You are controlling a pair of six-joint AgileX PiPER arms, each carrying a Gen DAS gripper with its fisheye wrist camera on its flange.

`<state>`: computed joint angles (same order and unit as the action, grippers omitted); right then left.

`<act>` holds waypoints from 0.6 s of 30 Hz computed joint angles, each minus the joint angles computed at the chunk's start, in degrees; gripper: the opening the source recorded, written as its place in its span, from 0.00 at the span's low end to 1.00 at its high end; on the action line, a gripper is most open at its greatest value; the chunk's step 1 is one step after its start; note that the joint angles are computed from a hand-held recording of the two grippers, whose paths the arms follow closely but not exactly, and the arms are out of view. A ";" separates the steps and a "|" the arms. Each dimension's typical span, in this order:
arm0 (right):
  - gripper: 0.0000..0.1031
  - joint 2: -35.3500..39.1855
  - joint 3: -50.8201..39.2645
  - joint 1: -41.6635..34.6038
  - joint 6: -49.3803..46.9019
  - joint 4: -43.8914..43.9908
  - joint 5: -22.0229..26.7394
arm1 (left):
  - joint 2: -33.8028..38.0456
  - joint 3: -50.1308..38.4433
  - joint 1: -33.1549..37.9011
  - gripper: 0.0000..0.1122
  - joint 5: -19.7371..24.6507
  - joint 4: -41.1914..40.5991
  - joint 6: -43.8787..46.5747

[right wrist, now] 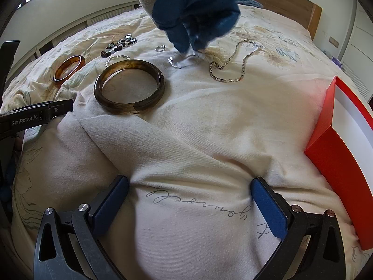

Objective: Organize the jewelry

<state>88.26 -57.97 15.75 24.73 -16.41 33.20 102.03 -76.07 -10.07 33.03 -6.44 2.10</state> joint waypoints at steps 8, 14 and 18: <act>1.00 0.02 -0.01 0.05 0.11 -0.10 0.01 | 0.18 -0.19 0.18 0.63 0.13 -0.67 0.57; 1.00 0.03 -0.02 0.11 0.21 -0.15 0.04 | 0.42 -0.33 0.41 0.63 0.26 -1.67 1.51; 1.00 0.03 -0.01 0.09 0.18 -0.15 0.03 | 0.53 -0.45 0.33 0.63 0.29 -1.57 1.37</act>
<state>88.28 -57.98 15.84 24.91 -16.56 33.22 102.56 -76.52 -9.74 33.32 -8.01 3.47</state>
